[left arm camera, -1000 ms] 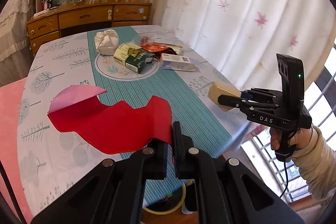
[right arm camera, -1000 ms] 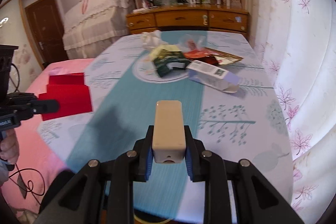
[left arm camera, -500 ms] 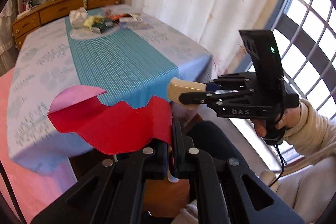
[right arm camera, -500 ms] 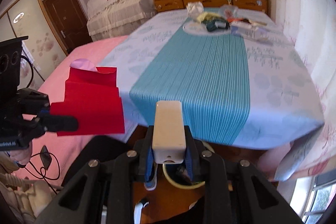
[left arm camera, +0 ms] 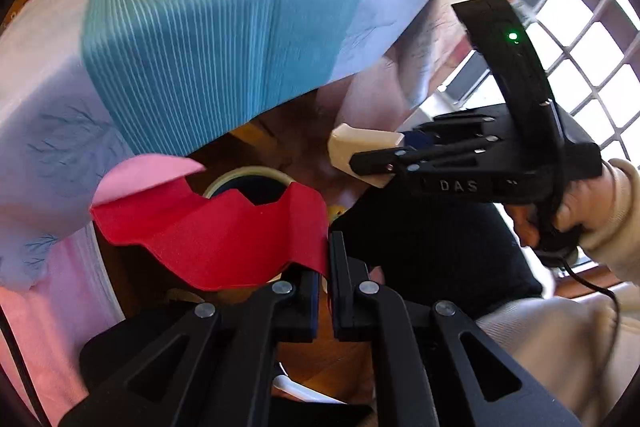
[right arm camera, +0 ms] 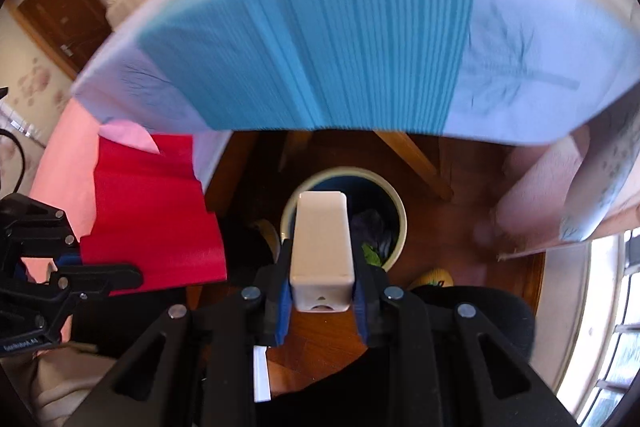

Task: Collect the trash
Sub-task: 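Carry the red paper and sponge over the bin and open both grippers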

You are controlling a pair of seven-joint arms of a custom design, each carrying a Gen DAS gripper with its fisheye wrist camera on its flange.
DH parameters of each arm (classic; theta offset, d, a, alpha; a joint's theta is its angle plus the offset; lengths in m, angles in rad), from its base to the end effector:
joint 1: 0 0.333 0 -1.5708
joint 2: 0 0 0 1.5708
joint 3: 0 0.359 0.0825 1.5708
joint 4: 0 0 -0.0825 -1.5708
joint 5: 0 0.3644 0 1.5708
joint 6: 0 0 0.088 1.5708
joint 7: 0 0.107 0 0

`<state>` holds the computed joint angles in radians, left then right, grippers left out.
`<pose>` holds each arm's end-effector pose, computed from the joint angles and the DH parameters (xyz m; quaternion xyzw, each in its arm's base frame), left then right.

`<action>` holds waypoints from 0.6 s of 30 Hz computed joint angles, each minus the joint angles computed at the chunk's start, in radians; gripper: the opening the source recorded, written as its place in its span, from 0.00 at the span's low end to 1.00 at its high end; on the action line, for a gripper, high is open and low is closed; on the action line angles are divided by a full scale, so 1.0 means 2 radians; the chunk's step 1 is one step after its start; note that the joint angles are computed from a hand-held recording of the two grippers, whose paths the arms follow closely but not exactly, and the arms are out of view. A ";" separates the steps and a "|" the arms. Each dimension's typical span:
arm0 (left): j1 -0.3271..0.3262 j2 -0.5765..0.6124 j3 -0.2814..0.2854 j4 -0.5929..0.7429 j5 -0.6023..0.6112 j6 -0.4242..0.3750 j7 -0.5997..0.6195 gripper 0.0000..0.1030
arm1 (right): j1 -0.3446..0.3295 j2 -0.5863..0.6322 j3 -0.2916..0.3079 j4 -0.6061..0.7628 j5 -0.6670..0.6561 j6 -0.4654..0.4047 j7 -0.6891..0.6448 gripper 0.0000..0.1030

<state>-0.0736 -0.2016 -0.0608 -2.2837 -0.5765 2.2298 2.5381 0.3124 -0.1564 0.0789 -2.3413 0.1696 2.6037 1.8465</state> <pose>0.4657 -0.0814 0.5059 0.3754 -0.8947 0.2414 0.0165 0.4581 0.1869 0.4955 -0.6873 0.6943 -0.0442 0.2090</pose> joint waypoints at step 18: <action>0.003 0.186 -0.055 0.018 0.058 0.134 -0.070 0.02 | -0.020 0.163 -0.001 0.027 0.048 0.037 0.055 0.24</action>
